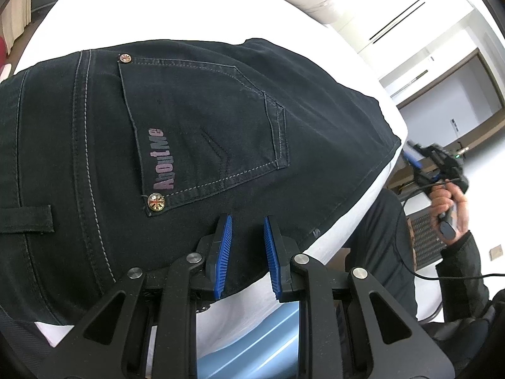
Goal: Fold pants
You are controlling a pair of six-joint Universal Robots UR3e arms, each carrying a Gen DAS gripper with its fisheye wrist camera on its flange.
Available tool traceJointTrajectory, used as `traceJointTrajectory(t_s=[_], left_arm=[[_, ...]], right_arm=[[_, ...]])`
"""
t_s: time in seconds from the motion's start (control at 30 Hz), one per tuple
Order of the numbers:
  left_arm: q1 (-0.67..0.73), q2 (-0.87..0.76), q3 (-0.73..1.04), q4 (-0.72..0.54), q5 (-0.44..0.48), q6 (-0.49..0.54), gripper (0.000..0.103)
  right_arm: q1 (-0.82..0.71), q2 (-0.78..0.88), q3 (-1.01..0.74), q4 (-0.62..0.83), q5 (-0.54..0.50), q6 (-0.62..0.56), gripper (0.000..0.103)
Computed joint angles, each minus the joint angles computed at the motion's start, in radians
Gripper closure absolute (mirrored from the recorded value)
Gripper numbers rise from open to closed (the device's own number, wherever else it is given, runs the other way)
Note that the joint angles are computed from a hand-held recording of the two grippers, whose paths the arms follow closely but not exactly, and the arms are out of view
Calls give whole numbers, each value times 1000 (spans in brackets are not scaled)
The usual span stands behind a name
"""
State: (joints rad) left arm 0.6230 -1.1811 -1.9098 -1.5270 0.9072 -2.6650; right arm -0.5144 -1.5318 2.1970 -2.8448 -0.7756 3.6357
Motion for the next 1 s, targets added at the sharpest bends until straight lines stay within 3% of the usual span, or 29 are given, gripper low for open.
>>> traceJointTrajectory(t_s=[0.07, 0.17, 0.3, 0.43, 0.47, 0.5, 0.57, 0.67, 0.77, 0.9, 1.0], left_arm=[[11, 7, -10, -5, -9, 3, 82], [21, 25, -15, -17, -5, 18, 82], [43, 66, -1, -55, 16, 25, 82], [47, 37, 105, -104, 6, -16, 82], [49, 19, 137, -109, -31, -24, 82], [35, -19, 172, -83, -70, -52, 82], [-42, -127, 236, 40, -84, -141, 82], [-203, -348, 352, 255, 7, -263, 82], [-294, -531, 465, 277, 124, -325, 82], [-226, -489, 340, 326, 67, -315, 82], [-112, -390, 195, 320, -4, -265, 82]], right_arm=[[63, 23, -101, 86, 49, -71, 88], [225, 181, -285, 101, 107, -94, 90], [408, 465, -555, 104, 163, -13, 90], [508, 684, -825, 252, 147, -12, 90], [509, 706, -843, 271, 136, -10, 90], [503, 716, -840, 283, 131, -14, 103], [459, 747, -793, 197, 170, 38, 103], [387, 734, -733, 108, 175, 81, 103], [311, 747, -756, 90, 154, 95, 103], [204, 786, -818, 60, 103, 118, 103], [118, 812, -845, -28, 28, 214, 103]])
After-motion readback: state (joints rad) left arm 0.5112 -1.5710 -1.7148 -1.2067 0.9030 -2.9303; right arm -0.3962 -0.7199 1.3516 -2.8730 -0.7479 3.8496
